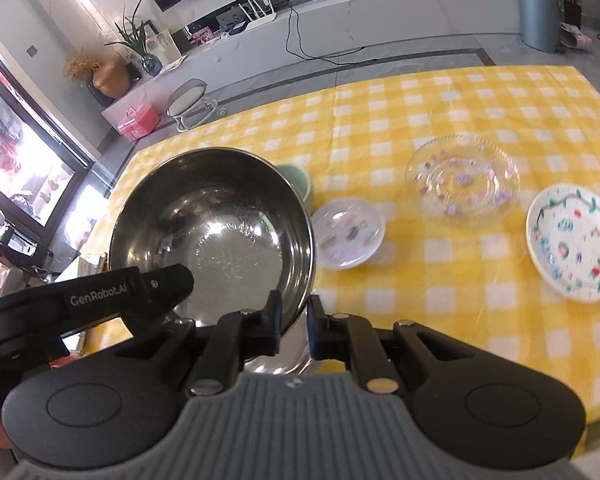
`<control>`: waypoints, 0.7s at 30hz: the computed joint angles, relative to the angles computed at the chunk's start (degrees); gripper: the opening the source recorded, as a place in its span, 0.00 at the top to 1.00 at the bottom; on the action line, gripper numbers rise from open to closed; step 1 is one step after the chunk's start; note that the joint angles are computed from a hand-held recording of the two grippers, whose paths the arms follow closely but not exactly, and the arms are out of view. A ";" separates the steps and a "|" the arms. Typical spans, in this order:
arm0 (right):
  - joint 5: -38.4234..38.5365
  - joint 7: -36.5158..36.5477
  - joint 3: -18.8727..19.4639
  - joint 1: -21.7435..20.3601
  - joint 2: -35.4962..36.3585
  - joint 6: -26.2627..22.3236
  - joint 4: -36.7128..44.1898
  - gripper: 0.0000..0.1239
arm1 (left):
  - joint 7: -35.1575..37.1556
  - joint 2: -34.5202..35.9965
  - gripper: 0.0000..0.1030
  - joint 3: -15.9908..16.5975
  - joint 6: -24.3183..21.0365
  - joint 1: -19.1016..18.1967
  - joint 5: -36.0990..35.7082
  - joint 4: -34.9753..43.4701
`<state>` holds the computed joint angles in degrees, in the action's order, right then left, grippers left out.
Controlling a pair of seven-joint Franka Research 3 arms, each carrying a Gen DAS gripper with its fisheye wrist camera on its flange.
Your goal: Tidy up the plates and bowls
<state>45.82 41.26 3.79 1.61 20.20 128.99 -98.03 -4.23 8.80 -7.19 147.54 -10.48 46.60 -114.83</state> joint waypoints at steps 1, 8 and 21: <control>0.43 0.08 0.09 0.00 -1.00 0.13 -1.51 0.91 | -0.58 -0.66 0.84 0.07 0.28 -0.01 0.30 -0.95; 0.48 1.69 -0.36 1.29 -3.94 0.06 -6.71 0.92 | -3.31 -4.80 0.84 -0.47 4.52 1.69 -1.31 -9.02; -1.20 6.27 -0.56 2.58 -1.80 1.55 -6.52 0.93 | -0.61 -3.06 0.83 -0.60 7.97 3.21 -7.85 -11.20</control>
<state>44.62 47.53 3.23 4.19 18.40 130.54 -104.55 -4.84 5.74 -7.78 155.51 -7.27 38.75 -126.03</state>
